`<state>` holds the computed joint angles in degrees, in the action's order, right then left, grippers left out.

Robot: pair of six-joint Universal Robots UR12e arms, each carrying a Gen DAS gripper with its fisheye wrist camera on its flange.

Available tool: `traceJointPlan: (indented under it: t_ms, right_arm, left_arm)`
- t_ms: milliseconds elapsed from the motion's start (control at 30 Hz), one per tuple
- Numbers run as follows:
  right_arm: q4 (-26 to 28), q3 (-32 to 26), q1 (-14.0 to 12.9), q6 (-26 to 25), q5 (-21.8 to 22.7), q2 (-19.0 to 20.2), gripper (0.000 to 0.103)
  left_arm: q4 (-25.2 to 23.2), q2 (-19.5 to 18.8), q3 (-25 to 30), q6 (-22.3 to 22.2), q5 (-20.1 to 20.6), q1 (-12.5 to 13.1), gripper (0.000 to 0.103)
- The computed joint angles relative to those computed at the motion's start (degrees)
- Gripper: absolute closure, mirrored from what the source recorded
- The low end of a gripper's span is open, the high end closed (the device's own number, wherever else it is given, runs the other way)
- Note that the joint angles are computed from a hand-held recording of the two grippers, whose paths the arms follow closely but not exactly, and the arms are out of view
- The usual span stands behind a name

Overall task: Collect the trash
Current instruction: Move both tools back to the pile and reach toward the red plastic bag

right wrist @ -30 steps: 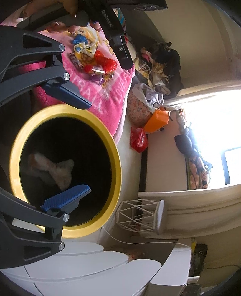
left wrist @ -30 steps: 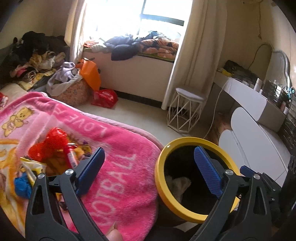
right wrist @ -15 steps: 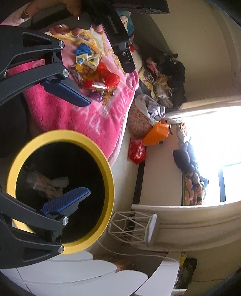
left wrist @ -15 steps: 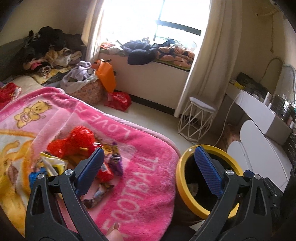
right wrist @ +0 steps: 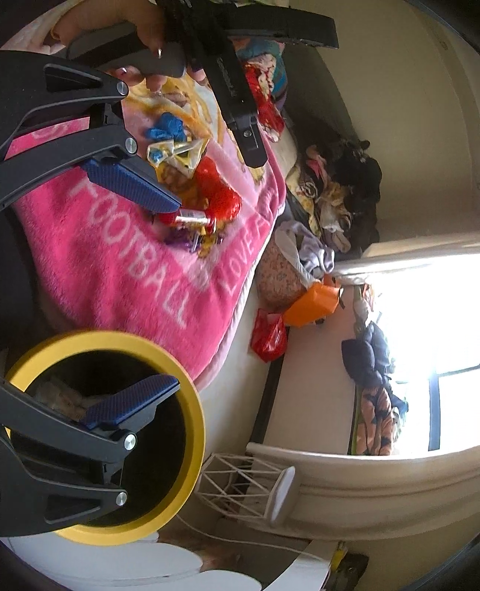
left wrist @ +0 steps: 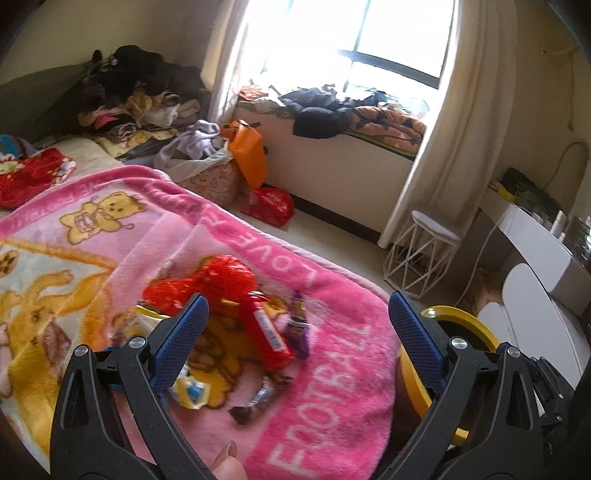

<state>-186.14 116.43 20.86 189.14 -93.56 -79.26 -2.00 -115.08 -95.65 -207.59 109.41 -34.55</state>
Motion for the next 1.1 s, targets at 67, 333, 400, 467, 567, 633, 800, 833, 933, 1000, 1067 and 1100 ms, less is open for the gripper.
traceJointPlan:
  t_ms: [67, 333, 400, 467, 567, 633, 800, 833, 933, 1000, 1067, 1100]
  right_arm:
    - [0.39, -0.76, 0.27, -0.37, 0.52, 0.6, 0.016]
    - [2.27, -3.84, 1.23, -2.86, 3.54, 2.95, 0.016]
    - [3.07, -4.79, 1.43, -3.36, 4.76, 3.69, 0.017]
    - [3.77, -5.59, 1.58, -3.73, 5.53, 4.29, 0.017]
    - [5.39, -7.17, 1.85, -4.13, 6.68, 5.46, 0.022]
    - [6.45, -8.04, 1.97, -4.4, 7.16, 6.18, 0.024]
    - [9.42, -10.28, 2.27, -4.72, 8.58, 8.08, 0.034]
    - [9.92, -10.62, 2.27, -4.7, 8.85, 8.34, 0.035]
    - [11.4, -11.97, 2.48, -4.76, 9.35, 9.39, 0.037]
    - [12.03, -12.65, 2.6, -5.0, 9.41, 9.95, 0.038]
    - [12.6, -13.19, 2.61, -5.08, 9.72, 10.43, 0.038]
    - [12.8, -13.49, 2.66, -5.12, 9.71, 10.72, 0.039]
  left_arm:
    - [0.19, 0.4, -0.63, -0.28, 0.16, 0.52, 0.013]
    - [-1.03, 1.98, -2.82, -1.61, 0.86, 2.61, 0.013]
    - [-1.91, 2.15, -2.94, -1.95, 0.79, 3.11, 0.013]
    - [-3.1, 2.41, -3.11, -2.1, 0.28, 3.93, 0.013]
    - [-4.28, 2.56, -3.11, -1.36, -0.39, 4.85, 0.013]
    - [-5.18, 2.58, -3.03, -1.04, -1.13, 5.47, 0.013]
    - [-7.31, 2.24, -2.64, -0.66, -3.41, 6.87, 0.015]
    - [-8.03, 2.08, -2.46, -0.8, -3.9, 7.19, 0.017]
    - [-10.28, 1.39, -1.59, -0.07, -4.89, 7.78, 0.02]
    - [-11.34, 0.9, -1.06, 0.38, -5.88, 8.15, 0.022]
    - [-13.16, 0.23, -0.12, 1.44, -6.6, 8.39, 0.024]
    - [-14.05, -0.03, 0.29, 1.92, -6.86, 8.49, 0.027]
